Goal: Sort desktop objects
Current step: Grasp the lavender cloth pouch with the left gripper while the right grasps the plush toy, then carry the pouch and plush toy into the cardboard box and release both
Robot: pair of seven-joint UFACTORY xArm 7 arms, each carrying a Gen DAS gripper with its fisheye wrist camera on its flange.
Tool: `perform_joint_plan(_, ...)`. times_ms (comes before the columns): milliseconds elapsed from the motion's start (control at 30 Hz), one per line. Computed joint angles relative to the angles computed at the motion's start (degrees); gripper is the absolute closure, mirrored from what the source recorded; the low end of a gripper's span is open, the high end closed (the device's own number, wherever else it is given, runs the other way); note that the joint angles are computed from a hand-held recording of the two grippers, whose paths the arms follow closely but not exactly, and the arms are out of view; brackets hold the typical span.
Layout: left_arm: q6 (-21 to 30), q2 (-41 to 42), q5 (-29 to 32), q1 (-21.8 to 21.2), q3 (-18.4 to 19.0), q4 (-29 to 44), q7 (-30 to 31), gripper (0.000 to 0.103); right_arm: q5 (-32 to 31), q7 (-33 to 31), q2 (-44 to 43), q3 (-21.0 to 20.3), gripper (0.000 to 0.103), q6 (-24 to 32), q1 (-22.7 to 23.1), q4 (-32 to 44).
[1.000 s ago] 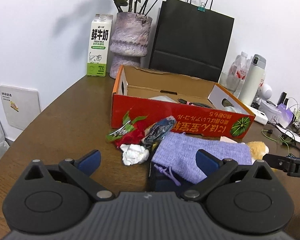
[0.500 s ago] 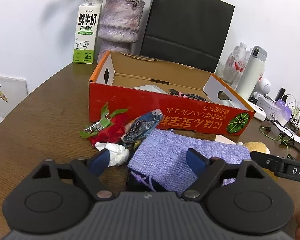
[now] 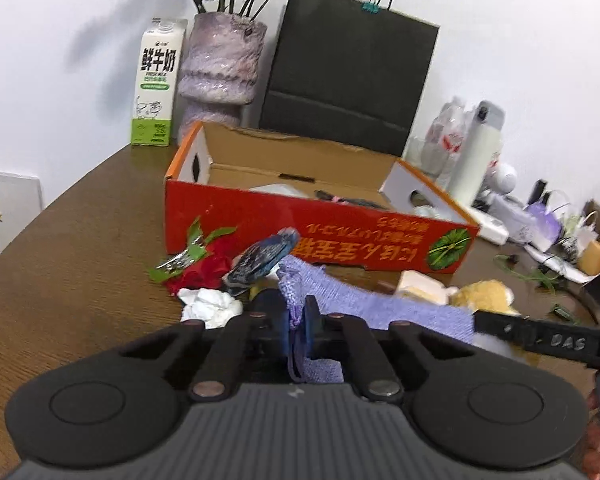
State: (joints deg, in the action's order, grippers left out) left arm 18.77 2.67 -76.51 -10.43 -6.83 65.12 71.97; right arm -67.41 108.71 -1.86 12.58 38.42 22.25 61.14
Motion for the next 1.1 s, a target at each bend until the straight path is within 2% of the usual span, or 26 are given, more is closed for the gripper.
perform_joint_plan(200, 2.9, -4.3, -8.6, -0.1, 1.2, -1.9, 7.3, 0.096, -3.3, 5.2, -2.8, 1.2, 0.063, 1.9, 0.0, -1.7)
perform_joint_plan(433, 7.0, -5.8, -11.7, -0.4, 2.7, -0.3, 8.4, 0.096, -7.1, 8.0, -4.9, 2.1, 0.063, 2.9, -1.4, -1.2)
perform_joint_plan(500, 6.3, -5.2, -12.6, -0.7, 2.5, 1.4, 9.0, 0.096, -8.3, 8.2, -4.6, 2.0, 0.063, 2.3, -2.0, 0.2)
perform_joint_plan(667, 4.0, -1.3, -16.1, -1.0, 1.5, 8.5, 10.3, 0.096, -13.0, 8.1, -1.5, 1.3, 0.063, 2.3, -2.8, 6.4)
perform_joint_plan(833, 1.2, 5.0, -18.8, -0.8, 0.0, 17.8, 10.4, 0.096, -16.6, 8.3, 3.8, -1.3, 0.063, 2.5, -2.3, 13.7)
perform_joint_plan(1033, -1.2, 15.1, -15.9, 0.6, -2.4, 28.8, 5.7, 0.096, -17.6, 6.8, 11.7, -5.9, 0.063, 0.0, -1.3, 21.9)
perform_joint_plan(1100, -2.0, 18.4, -12.8, 0.9, -3.3, 32.3, 3.0, 0.096, -16.5, 5.3, 14.4, -7.5, 0.063, -1.6, -1.1, 24.7)
